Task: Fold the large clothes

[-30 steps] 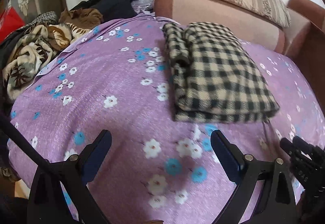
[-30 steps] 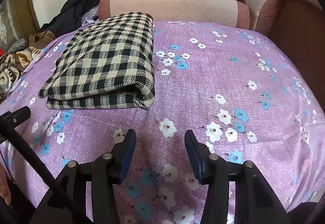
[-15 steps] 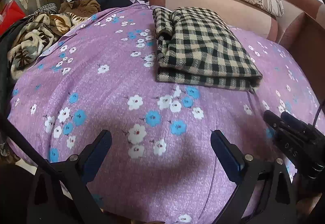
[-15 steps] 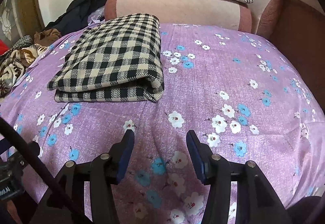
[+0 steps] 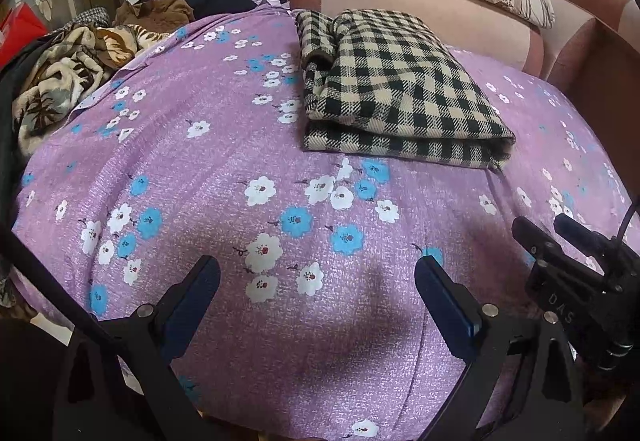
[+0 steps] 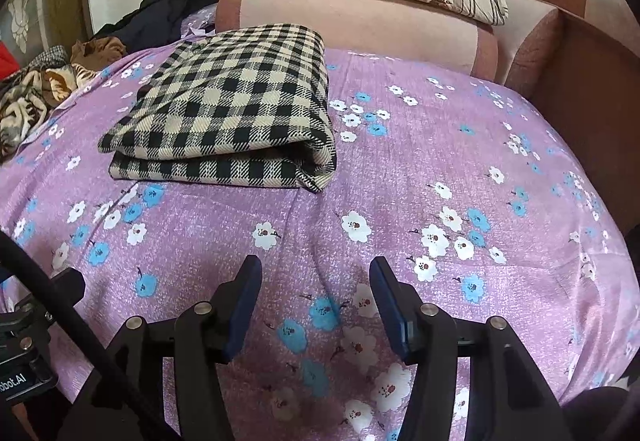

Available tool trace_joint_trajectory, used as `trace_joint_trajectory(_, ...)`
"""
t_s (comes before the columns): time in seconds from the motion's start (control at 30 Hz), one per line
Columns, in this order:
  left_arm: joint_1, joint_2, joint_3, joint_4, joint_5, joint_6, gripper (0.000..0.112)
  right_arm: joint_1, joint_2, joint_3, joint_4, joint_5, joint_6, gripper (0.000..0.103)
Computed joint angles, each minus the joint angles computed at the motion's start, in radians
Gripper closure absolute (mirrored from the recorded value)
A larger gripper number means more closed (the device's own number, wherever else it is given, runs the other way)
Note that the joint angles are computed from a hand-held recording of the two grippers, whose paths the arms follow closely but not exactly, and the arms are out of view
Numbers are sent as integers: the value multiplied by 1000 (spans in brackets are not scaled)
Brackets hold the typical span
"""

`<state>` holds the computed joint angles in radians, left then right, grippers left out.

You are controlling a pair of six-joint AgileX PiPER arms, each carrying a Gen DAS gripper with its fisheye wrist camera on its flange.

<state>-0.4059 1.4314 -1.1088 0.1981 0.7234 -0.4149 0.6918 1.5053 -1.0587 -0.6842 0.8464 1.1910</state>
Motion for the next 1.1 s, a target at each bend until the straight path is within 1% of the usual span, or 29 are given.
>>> trace_joint_trajectory(0.9,1,18,22,-5,-37,3,15,18,36,-8,-40,30,8,41)
trace_joint_trajectory(0.97,-17,22,12,56,-14,-68,15,11,24,8,-44,21,21,41)
trace_joint_trajectory(1.03,-41,19,-8,101,36,-127,15,3,6,34,-63,14,60,41)
trace_joint_trajectory(1.1,-58,-9,-17,111,85,-155,15,-12,-1,43,-65,6,83,40)
